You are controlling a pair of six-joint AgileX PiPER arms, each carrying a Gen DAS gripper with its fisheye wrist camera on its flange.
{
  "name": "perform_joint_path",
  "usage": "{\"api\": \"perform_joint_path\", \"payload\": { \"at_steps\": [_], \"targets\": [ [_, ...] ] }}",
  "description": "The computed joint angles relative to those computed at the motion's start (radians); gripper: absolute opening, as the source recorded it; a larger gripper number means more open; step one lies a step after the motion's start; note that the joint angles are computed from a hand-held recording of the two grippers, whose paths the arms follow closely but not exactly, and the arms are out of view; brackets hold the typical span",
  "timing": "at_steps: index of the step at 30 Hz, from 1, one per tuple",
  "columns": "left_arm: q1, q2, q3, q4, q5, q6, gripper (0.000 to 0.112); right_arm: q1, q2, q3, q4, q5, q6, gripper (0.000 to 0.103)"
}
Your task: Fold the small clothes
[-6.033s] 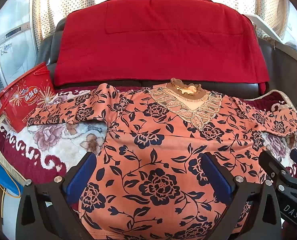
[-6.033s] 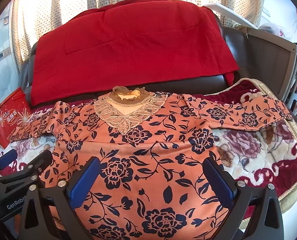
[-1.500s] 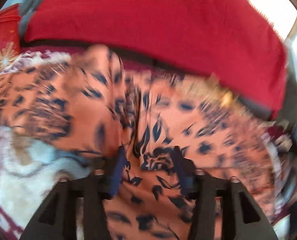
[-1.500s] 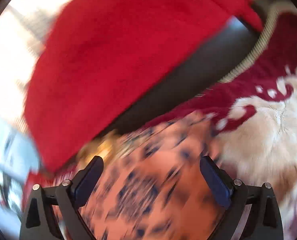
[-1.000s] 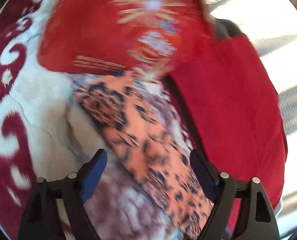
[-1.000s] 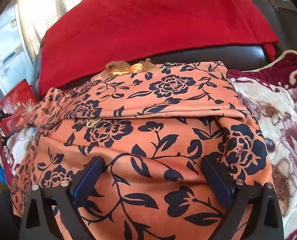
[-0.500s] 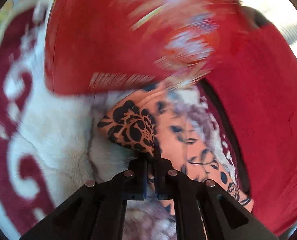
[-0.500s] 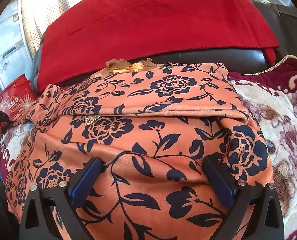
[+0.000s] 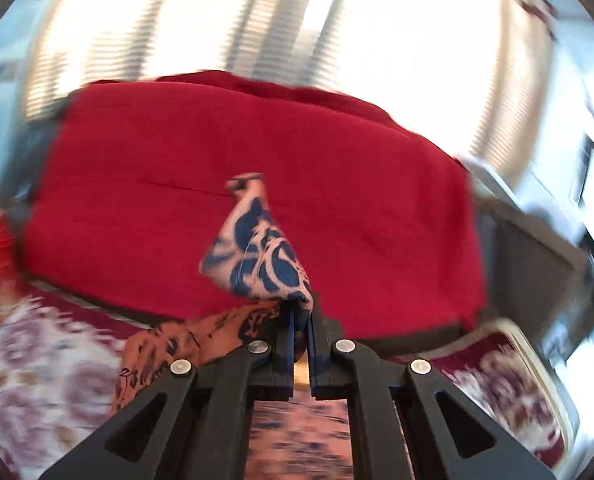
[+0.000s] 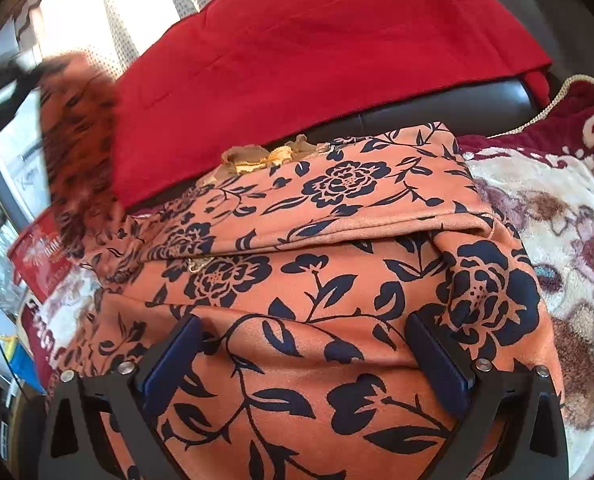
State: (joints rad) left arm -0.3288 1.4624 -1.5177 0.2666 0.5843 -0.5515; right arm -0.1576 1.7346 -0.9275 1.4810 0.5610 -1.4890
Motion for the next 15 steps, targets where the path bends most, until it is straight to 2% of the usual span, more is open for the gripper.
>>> {"api": "perform_joint_path", "payload": {
  "at_steps": [2, 3, 4, 5, 6, 9, 12, 15],
  "targets": [
    [-0.093, 0.119, -0.063, -0.030, 0.018, 0.073, 0.010, -0.016, 0.005, 0.002, 0.018, 0.030, -0.013, 0.102],
    [-0.112, 0.156, -0.081, -0.043, 0.045, 0.125, 0.026, -0.028, 0.010, 0.000, 0.026, 0.054, -0.018, 0.102],
    [-0.131, 0.200, -0.107, -0.020, 0.099, 0.137, 0.058, -0.040, 0.014, -0.001, 0.032, 0.076, -0.020, 0.102],
    [-0.144, 0.237, -0.096, 0.028, 0.135, 0.112, 0.068, -0.058, 0.020, 0.000, 0.042, 0.110, -0.024, 0.102],
    [-0.141, 0.236, -0.061, 0.051, 0.131, 0.092, 0.068, -0.076, 0.025, -0.002, 0.048, 0.143, -0.022, 0.102],
    [-0.069, 0.159, 0.131, 0.095, 0.053, 0.034, 0.068, -0.135, 0.017, -0.015, 0.006, 0.235, 0.096, 0.102],
    [0.074, 0.065, 0.304, 0.119, -0.042, 0.000, 0.072, -0.197, 0.017, -0.062, 0.006, 0.350, 0.231, 0.102],
    [0.258, 0.019, 0.420, 0.060, -0.094, 0.045, 0.073, -0.203, 0.064, -0.197, -0.022, 0.394, 0.399, 0.102]
  ]
}}
